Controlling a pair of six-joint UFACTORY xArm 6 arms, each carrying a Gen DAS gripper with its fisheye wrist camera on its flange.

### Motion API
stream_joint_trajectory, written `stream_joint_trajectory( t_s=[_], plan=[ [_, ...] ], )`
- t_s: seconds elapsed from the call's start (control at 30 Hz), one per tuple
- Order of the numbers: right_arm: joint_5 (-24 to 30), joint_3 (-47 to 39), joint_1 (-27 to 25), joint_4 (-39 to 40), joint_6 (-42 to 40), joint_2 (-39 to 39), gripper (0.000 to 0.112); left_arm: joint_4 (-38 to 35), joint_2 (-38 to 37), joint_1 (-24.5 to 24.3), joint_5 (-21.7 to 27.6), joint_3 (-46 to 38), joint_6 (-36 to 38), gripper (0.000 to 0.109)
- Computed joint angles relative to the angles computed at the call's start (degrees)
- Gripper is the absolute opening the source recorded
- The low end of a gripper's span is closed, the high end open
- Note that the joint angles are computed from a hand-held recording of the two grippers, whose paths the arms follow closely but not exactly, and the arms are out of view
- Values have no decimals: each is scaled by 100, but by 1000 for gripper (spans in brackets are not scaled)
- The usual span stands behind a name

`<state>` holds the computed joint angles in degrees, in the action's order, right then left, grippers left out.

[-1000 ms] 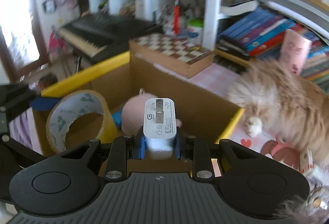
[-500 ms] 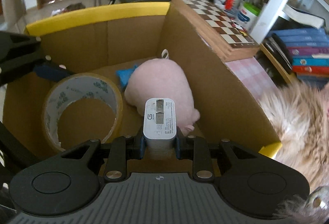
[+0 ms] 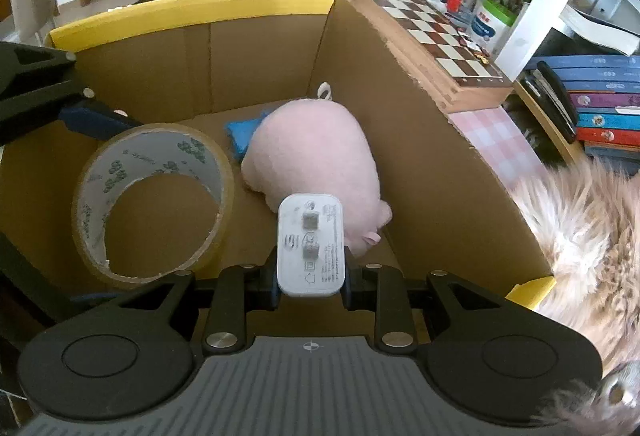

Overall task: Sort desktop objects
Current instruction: 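Lower both tools into the yellow box and open them, releasing tape and charger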

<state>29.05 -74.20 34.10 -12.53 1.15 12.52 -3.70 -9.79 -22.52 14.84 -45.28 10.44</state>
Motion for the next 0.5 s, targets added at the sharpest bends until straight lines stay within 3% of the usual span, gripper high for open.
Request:
stream_joint_trajectory(
  t_s=[0.1, 0.3, 0.5],
  plan=[
    [-162, 96, -16, -279, 355, -64, 40, 54, -71, 6, 61, 9, -70, 90],
    [-589, 384, -65, -347, 836, -301, 47, -56, -321, 0, -84, 211, 20, 90],
    [-953, 730, -75, -927, 2006, -676, 53, -379, -726, -26, -389, 556, 364, 90]
  ],
)
